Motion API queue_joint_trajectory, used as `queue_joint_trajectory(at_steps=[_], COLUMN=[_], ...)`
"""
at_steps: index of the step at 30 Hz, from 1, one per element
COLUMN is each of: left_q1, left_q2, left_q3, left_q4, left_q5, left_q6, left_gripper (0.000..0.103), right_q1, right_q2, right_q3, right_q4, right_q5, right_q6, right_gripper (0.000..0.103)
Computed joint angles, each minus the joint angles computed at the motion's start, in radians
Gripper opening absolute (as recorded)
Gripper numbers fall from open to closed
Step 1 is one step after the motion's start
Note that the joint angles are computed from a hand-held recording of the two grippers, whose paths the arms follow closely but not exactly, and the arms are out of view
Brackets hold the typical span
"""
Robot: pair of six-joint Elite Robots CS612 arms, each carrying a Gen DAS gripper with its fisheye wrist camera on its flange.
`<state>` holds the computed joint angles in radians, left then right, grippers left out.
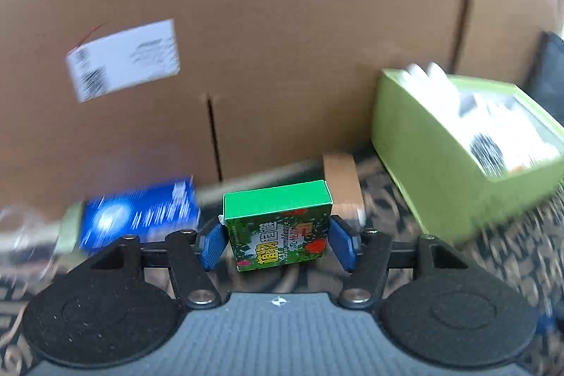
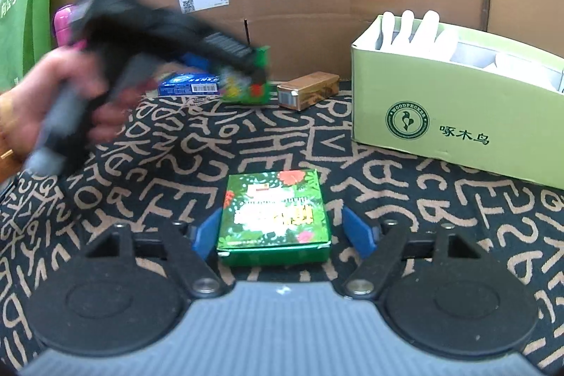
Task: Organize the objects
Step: 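Grasp the green tea packet with right gripper while left gripper grasps another green packet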
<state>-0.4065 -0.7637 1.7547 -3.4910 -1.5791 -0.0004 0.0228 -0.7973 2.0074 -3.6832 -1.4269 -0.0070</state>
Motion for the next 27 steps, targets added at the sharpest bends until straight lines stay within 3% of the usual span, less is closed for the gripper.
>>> queue_joint_trajectory(at_steps=[4,7,16,22,25,27], left_q1=[0.0,-0.003,-0.017,-0.02,-0.027,-0.029], left_q2=[-0.028,-0.041,-0.041,-0.037,-0.035,-0.034], left_q3=[0.093,0.123,0.112,0.095,0.095,0.094], left_q4=[-0.054,-0.047,-0.01,0.041,0.048,0.055], left_q5=[-0.028,-0.026,-0.002,0.011,0.045,0.06], left_q6=[-0.002,0.002,-0.022,-0.031,-0.035,-0.036], left_gripper=[0.068,0.088,0.09,0.083,0.083,0.083], right_q1=[0.003,0.006,0.013,0.018,0.023,0.022], right_q2=[-0.001,-0.004,-0.008,-0.002,-0.001,0.002], right_q3=[0.002,0.008,0.009,-0.017,-0.034,-0.042], right_q4=[0.002,0.001,0.012,0.03,0.055,0.071], right_q5=[-0.006,-0.016,-0.037,-0.04,-0.048,-0.042], right_q6=[-0.006,-0.011,-0.023,-0.061,-0.077,-0.087], right_gripper=[0.081,0.085,0.089,0.088,0.086,0.079])
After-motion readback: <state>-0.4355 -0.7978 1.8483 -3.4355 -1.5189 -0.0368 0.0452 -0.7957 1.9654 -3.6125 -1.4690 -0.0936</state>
